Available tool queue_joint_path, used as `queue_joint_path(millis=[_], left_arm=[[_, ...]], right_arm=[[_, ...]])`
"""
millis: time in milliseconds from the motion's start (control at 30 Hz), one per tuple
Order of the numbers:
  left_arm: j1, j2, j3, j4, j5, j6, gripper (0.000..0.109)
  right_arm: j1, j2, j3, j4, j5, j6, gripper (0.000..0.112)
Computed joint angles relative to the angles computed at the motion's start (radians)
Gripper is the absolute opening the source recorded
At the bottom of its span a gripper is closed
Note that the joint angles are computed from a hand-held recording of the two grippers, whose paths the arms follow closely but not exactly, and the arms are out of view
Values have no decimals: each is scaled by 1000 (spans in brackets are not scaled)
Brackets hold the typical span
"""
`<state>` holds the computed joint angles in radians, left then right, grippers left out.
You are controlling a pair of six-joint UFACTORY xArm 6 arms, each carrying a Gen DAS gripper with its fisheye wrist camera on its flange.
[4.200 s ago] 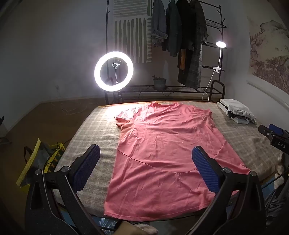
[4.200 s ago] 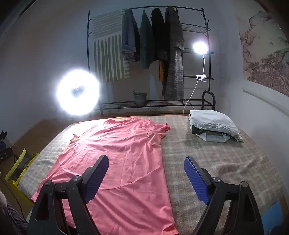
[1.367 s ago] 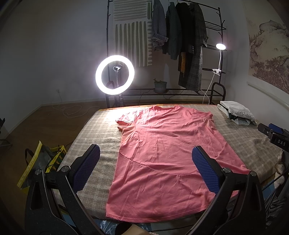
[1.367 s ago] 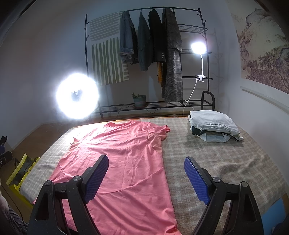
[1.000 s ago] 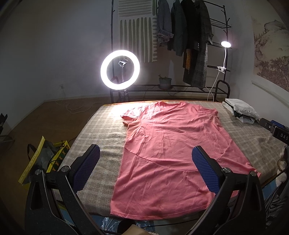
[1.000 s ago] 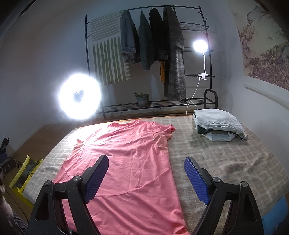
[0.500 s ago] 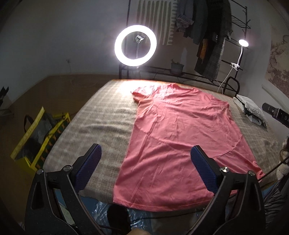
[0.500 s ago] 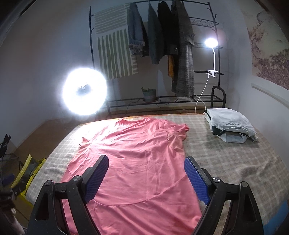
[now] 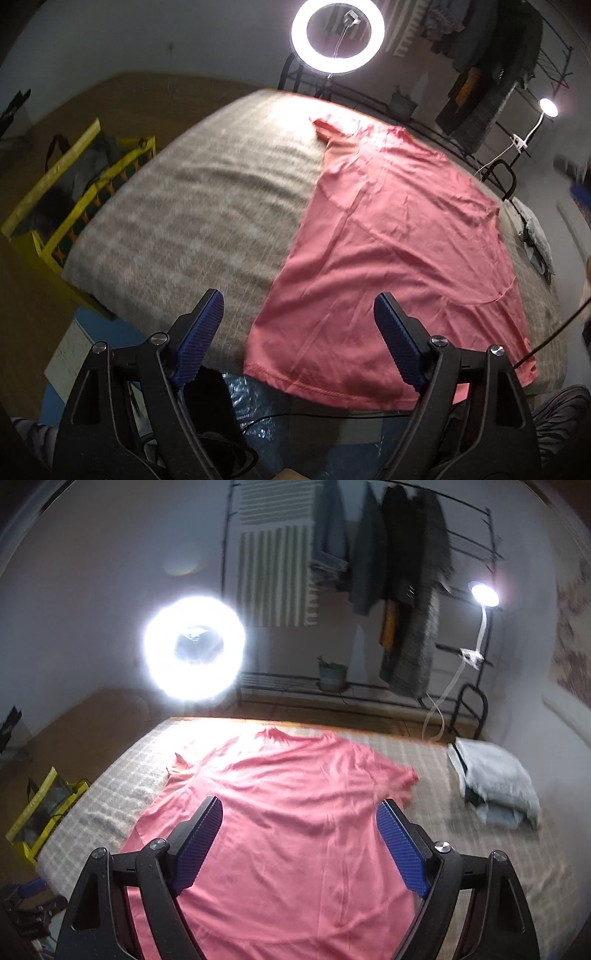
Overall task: Fold small clothes
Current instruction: 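Move both open grippers down toward the side edge of the pink T-shirt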
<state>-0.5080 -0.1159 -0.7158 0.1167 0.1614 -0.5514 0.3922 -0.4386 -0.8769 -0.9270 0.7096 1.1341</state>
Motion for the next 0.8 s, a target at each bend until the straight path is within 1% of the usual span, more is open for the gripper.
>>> queue_joint_path(millis=[67,133,200,267,300,400,467,533,567,600,633,733,800], left_arm=[[-5,16,-1,-95,16,75,79],[-14,31,-5,-208,32,162,77],[-18,43,-9,-264,39,206,77],[-18,56,-14,-269,43,215,77],[-17,61,-18,-263,48,212,76],[-11,81,-29,-264,63,220,74],[-7,91,-34,-310,76,258,72],[-5,106,-42,-371,92,307,72],[-4,114,-47,-395,103,329,70],[-4,121,-50,-424,113,356,68],[-5,126,-52,-434,121,369,66],[-9,122,-45,-356,113,333,66],[-11,122,-41,-311,107,300,62]], right_arm=[[-24,65,-54,22,-54,-53,87],[-51,142,-119,94,-105,-131,85],[-74,222,-184,229,-159,-252,82],[-87,325,-276,403,-187,-405,81],[-86,362,-311,453,-188,-448,81],[-88,505,-454,625,-165,-590,74],[-86,601,-560,764,-123,-700,66],[-83,694,-672,931,-60,-816,66],[-82,739,-728,1014,-32,-872,66],[-82,758,-752,1054,-19,-900,66],[-80,799,-803,1074,0,-914,66],[-76,921,-957,1052,33,-896,66],[-82,1003,-1068,1052,68,-878,66]])
